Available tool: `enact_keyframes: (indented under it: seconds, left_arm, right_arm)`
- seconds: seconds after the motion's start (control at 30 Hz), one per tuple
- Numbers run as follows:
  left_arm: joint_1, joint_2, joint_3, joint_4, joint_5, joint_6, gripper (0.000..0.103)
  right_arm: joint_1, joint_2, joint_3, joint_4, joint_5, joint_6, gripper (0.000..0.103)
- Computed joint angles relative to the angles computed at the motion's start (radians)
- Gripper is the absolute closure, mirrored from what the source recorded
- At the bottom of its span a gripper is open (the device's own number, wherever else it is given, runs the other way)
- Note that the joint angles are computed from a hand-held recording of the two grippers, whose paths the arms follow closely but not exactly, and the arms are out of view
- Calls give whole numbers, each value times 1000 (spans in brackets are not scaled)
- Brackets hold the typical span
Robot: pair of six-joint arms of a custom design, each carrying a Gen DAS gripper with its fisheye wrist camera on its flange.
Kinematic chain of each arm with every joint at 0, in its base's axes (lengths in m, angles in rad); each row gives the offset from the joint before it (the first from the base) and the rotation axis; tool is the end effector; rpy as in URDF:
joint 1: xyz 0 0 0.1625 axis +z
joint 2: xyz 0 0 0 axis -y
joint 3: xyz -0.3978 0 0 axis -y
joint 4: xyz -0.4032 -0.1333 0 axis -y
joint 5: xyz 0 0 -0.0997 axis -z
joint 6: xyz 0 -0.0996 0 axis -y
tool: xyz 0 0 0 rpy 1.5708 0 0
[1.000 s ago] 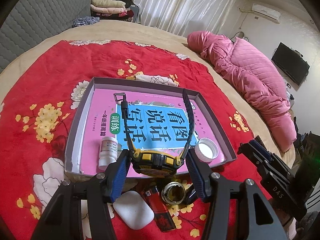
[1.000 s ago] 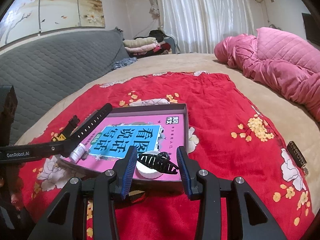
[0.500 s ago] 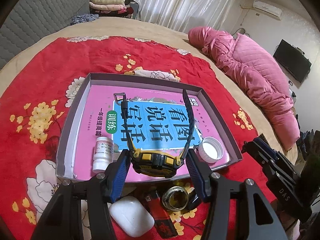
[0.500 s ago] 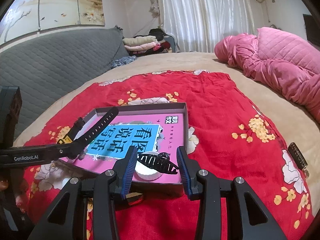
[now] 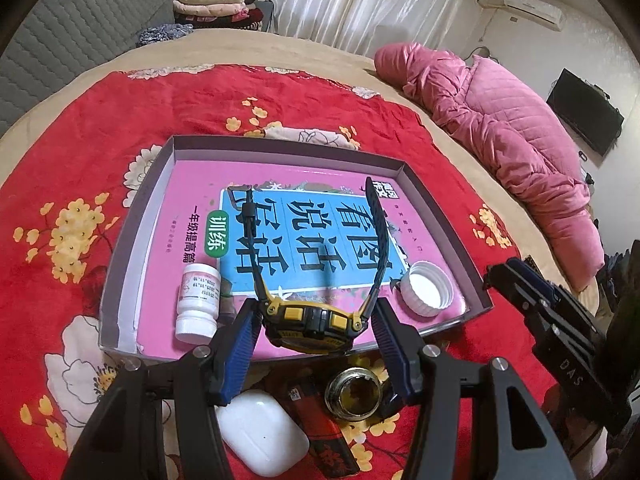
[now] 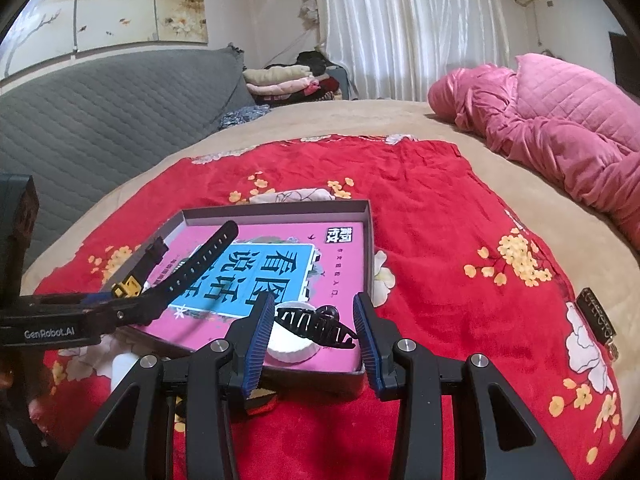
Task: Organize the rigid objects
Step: 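Carry the watch over the pink book with left tool while right tool carries the clip into the box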
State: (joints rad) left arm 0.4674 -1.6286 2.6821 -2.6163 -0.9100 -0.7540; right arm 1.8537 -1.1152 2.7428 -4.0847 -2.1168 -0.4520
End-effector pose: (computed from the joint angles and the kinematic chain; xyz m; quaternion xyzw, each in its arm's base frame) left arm -0.1583 -0.2977 0.1298 0.1657 0.9313 -0.2575 0.1973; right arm 0.1568 -0.2472 0.1406 0.2046 -0.8534 0.3909 0.2776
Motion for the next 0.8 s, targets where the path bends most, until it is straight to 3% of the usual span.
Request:
enact_keyframes:
  seconds: [0.8]
  left_arm:
    - [30, 64, -17, -30, -24, 6, 46]
  right_arm:
    - [-26, 7, -11, 32, -11, 12, 61]
